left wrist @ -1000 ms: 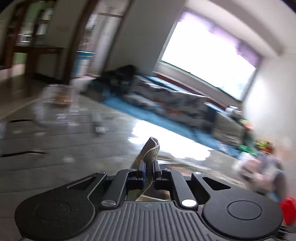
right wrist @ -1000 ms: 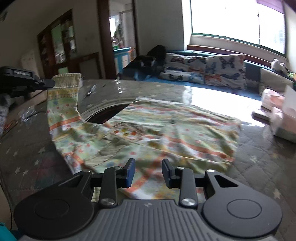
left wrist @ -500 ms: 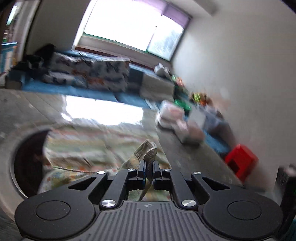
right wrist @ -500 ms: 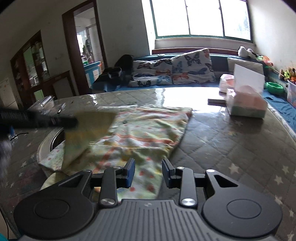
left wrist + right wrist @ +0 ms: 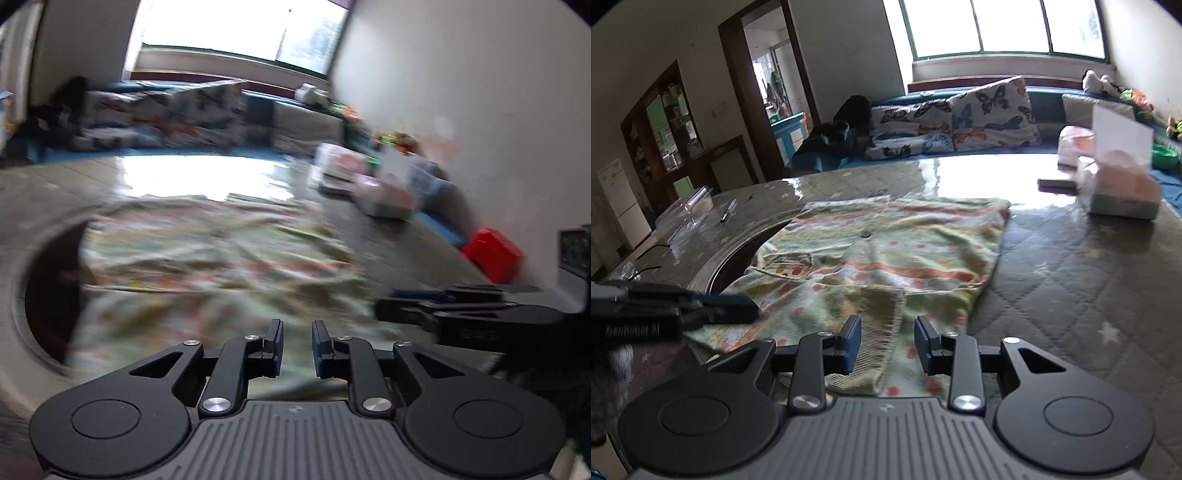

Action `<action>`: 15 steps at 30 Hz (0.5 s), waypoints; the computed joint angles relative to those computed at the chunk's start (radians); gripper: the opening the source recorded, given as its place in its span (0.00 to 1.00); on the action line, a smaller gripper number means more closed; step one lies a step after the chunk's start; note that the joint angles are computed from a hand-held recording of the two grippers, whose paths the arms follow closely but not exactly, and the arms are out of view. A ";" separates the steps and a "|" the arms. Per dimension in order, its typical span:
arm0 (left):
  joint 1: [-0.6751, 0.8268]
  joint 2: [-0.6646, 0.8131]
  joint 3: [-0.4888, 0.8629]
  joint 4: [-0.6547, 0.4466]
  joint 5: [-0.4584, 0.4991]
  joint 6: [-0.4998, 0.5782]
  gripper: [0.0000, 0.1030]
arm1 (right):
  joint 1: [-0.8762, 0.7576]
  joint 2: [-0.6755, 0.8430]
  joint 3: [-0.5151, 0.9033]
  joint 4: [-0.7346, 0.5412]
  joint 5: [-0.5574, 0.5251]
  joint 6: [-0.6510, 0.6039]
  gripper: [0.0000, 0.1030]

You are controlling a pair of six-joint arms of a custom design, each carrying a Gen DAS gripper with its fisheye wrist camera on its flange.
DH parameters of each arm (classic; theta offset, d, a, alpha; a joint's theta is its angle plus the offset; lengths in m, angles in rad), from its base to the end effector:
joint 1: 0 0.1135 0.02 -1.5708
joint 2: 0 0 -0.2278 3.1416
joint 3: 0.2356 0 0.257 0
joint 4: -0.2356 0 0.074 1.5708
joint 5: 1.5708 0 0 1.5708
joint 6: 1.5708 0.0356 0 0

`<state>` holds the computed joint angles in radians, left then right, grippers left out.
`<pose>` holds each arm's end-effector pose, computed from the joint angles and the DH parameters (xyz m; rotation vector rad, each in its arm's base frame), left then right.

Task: Fold clothes

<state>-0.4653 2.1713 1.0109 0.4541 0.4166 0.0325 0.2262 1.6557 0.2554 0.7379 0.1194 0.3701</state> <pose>0.3372 -0.1854 0.0271 0.7806 2.1646 -0.6997 0.2222 0.0468 0.0371 0.2256 2.2232 0.1927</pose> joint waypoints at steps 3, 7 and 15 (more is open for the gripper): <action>0.056 0.038 0.031 0.008 -0.093 -0.003 0.23 | 0.006 0.097 0.073 -0.012 -0.009 0.001 0.31; 0.105 0.086 0.064 -0.006 -0.161 0.010 0.31 | 0.012 0.183 0.134 -0.029 -0.018 0.009 0.31; 0.148 0.150 0.119 -0.031 -0.158 0.017 0.09 | 0.043 0.192 0.183 -0.094 0.019 0.023 0.08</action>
